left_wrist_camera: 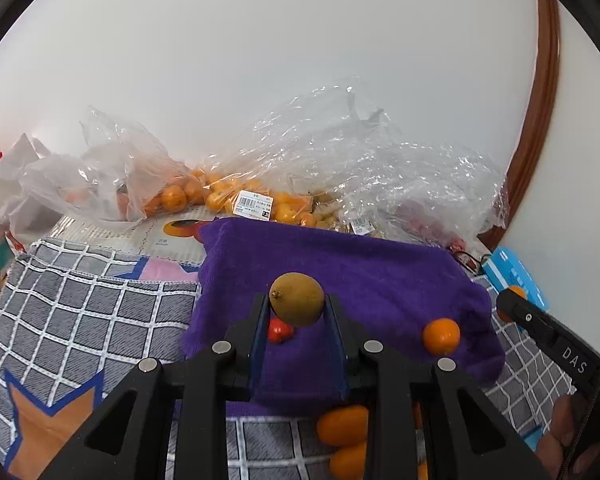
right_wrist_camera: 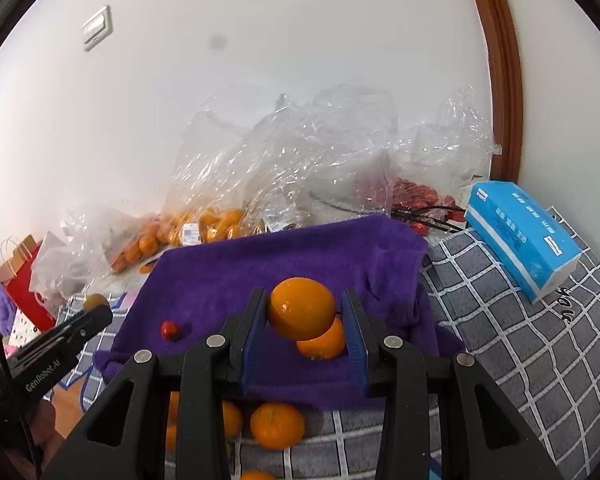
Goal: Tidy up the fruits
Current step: 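Carry the yellow-green fruit in left tool onto the towel while right tool carries its orange there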
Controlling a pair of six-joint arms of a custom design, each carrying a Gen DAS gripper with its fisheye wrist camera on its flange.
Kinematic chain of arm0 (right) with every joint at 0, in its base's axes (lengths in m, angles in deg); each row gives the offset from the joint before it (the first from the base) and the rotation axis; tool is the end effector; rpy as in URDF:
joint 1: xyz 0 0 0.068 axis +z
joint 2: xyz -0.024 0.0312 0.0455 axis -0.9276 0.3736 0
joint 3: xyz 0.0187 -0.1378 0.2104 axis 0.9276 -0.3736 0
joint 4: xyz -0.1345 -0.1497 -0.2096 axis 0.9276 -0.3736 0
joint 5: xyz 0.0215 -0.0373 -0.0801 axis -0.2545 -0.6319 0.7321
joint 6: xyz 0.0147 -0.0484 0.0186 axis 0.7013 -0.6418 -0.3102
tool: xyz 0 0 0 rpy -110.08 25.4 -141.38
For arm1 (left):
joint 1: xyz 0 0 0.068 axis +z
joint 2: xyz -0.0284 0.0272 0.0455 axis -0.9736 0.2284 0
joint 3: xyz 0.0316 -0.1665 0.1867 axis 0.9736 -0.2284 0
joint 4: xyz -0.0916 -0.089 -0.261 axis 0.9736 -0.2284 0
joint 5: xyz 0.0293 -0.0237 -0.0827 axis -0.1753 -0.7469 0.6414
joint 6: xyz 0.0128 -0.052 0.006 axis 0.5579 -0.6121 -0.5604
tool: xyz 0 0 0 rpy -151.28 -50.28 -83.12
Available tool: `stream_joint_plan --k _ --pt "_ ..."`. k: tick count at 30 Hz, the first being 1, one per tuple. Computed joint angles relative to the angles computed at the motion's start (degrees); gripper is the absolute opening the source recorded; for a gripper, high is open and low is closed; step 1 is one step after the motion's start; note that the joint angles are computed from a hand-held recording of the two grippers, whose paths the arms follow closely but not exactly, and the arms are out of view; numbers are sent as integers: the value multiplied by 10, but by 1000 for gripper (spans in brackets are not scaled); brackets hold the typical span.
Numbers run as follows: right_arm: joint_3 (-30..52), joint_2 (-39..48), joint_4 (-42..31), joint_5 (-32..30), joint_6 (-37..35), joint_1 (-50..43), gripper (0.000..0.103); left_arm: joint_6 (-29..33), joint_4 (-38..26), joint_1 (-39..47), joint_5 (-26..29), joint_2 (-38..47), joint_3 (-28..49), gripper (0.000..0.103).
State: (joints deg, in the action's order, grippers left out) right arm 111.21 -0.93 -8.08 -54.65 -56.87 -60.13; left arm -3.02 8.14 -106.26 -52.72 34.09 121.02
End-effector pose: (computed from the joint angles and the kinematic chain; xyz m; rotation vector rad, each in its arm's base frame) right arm 0.2511 0.0298 0.1663 0.3144 2.1199 0.1336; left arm 0.2996 -0.1625 0.1713 0.0746 2.1847 -0.3149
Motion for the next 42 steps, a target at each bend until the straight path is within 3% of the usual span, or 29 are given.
stream_joint_plan --k 8,29,42 --pt "-15 59 76 -36 5 -26 37 -19 69 22 35 19 -31 26" --pt "-21 77 101 2 -21 -47 37 -25 64 31 24 59 -9 26" --pt "-8 125 96 -29 -7 -72 37 -39 69 44 85 79 -1 27"
